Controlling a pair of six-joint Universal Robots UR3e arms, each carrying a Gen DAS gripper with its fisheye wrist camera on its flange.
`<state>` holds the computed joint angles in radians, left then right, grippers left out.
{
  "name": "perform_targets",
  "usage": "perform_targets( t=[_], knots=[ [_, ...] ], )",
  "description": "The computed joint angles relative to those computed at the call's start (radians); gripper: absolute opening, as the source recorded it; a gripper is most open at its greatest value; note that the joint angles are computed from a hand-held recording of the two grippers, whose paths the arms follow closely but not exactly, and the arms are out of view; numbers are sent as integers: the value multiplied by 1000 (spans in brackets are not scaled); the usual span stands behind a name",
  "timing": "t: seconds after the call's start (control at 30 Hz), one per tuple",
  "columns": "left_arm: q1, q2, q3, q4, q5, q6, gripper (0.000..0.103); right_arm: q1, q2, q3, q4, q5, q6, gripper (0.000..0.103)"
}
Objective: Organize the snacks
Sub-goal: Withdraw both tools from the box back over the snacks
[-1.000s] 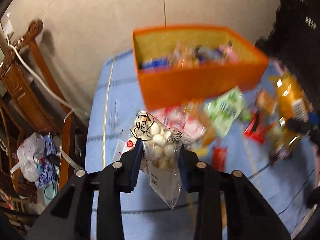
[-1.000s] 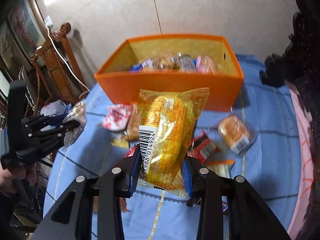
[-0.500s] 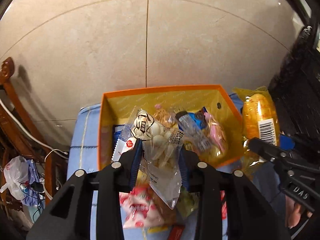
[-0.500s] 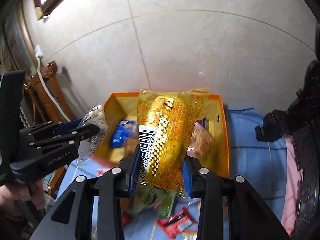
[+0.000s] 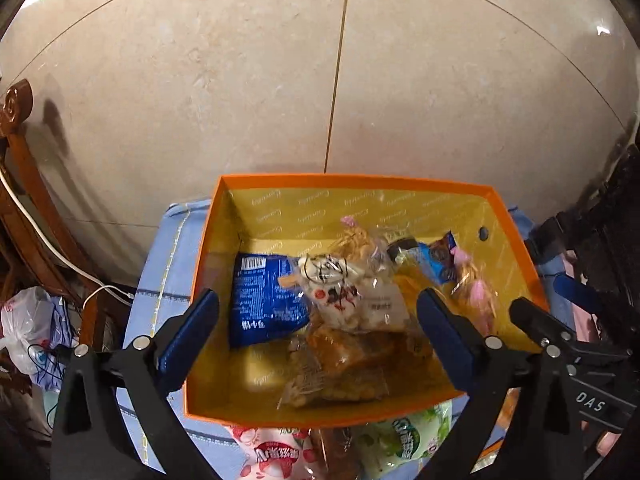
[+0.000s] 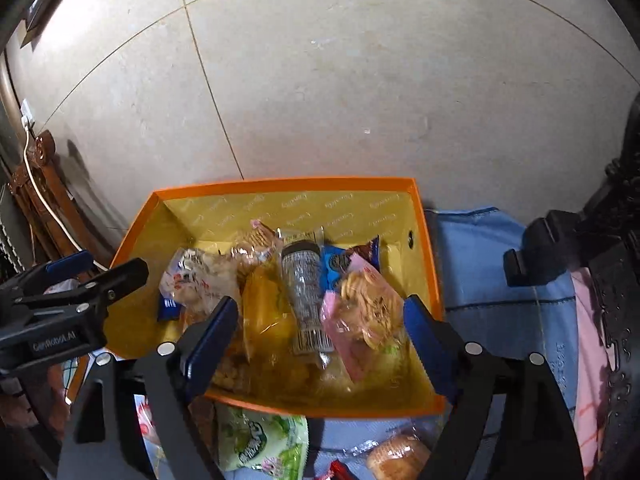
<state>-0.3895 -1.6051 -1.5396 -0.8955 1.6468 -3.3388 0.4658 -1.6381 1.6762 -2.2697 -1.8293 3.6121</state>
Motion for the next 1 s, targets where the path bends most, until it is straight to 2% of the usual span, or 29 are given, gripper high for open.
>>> perform_targets(
  t=[0.1,0.17,0.23,0.27,0.33,0.37,0.43,0.63,0.7,0.83,1.0],
  knots=[
    [23,88,-143,111,-30,-16,97,64,-39,43,2,-96,46,99],
    [37,155,-225,156,-44,-42,97,108,-58,44,59,-150,105,100],
    [50,177,-197,17,-76,-17,97,135,-89,61,91,-166,150,100],
    [24,178,-172,-43,-32,3,97,154,-119,84,97,-168,175,100],
    [-30,201,-184,-57,62,9,98,212,-161,110,130,-207,232,100],
    [-37,238,-207,-69,61,14,99,233,-179,124,139,-218,245,100],
    [-14,315,-251,-116,-8,38,99,292,-211,148,180,-254,288,100],
    [-22,515,-430,-179,-53,46,99,447,-312,248,328,-269,445,100],
    [-87,567,-500,-160,12,21,99,501,-334,287,365,-263,515,100],
    [-130,698,-610,-243,-28,11,99,574,-367,349,402,-234,626,100],
    [-335,750,-726,-248,43,-46,99,651,-381,378,422,-233,725,100]
  ],
)
